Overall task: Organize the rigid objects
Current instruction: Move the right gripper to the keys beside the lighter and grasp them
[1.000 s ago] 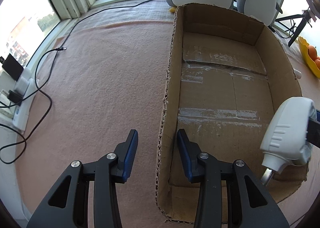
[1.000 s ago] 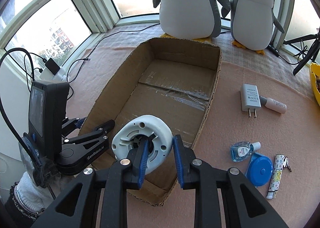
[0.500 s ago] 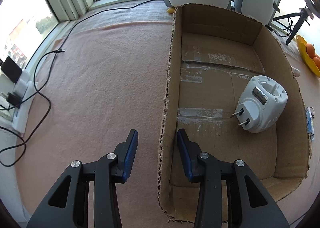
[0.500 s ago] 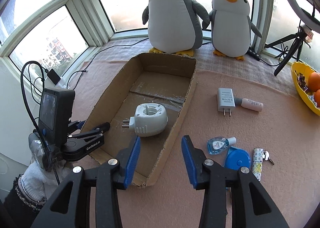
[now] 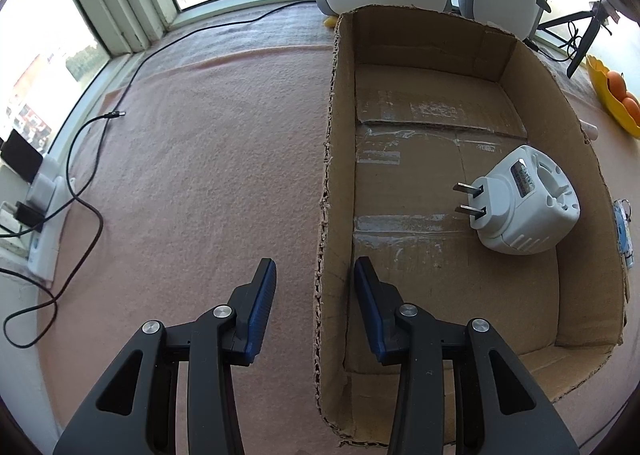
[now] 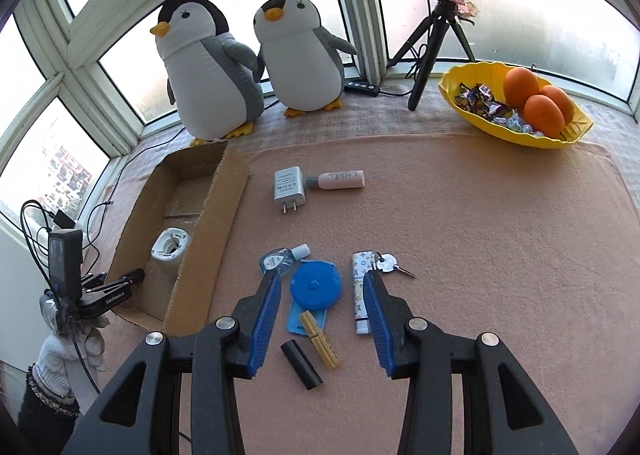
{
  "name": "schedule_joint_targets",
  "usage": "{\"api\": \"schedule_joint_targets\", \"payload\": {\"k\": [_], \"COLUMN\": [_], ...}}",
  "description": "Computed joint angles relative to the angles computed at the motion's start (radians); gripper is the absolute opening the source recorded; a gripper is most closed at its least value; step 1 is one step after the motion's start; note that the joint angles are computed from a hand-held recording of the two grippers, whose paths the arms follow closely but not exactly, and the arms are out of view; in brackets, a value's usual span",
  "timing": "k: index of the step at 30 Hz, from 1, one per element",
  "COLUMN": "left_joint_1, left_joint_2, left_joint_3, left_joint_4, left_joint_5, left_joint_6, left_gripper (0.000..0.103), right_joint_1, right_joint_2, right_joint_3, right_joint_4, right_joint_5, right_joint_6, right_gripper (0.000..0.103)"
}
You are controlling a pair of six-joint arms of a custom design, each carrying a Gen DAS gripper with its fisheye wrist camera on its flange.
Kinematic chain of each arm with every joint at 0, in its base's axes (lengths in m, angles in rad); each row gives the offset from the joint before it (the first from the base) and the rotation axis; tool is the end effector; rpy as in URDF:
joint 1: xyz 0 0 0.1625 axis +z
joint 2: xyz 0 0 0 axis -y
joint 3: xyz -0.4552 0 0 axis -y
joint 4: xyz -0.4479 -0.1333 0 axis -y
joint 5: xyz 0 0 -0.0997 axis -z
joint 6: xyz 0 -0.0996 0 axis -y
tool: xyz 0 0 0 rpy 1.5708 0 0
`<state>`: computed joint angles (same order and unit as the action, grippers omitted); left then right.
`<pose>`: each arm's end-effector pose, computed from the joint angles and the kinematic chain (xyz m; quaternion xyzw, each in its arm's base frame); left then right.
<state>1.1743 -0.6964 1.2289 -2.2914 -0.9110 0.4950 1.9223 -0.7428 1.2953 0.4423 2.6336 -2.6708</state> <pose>-0.1481 -0.8570 0.1684 0.3786 0.8630 -0.0729 0.3265 0.2705 -0.6031 0.1404 -0.1929 -0.8165 0.4186 0.3475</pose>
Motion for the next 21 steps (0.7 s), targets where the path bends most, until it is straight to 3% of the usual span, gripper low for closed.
{"api": "schedule_joint_targets", "payload": {"k": [5,10,21], "left_joint_1": [0.005,-0.001,-0.004], "left_joint_2": [-0.003,-0.007,-0.006], "left_joint_3": [0.002,0.03,0.032], "left_joint_4": [-0.008,-0.064,-0.069], "left_joint_5": [-0.018,-0.001,0.011], "left_joint_6": [0.005,0.051,0.041], "left_gripper": [0.04,0.04,0.04], "right_joint_1": [-0.016,-0.052,-0.105], "right_joint_2": [-0.011,0.011,0.07], "right_joint_3": [0.048,0.044,-0.028], "right_joint_4": [0.033,0.081,0.109], "right_joint_5": [0.038,0.018,0.012], "right_joint_6": [0.057,0.092,0.041], "right_gripper": [0.039,0.039,0.039]}}
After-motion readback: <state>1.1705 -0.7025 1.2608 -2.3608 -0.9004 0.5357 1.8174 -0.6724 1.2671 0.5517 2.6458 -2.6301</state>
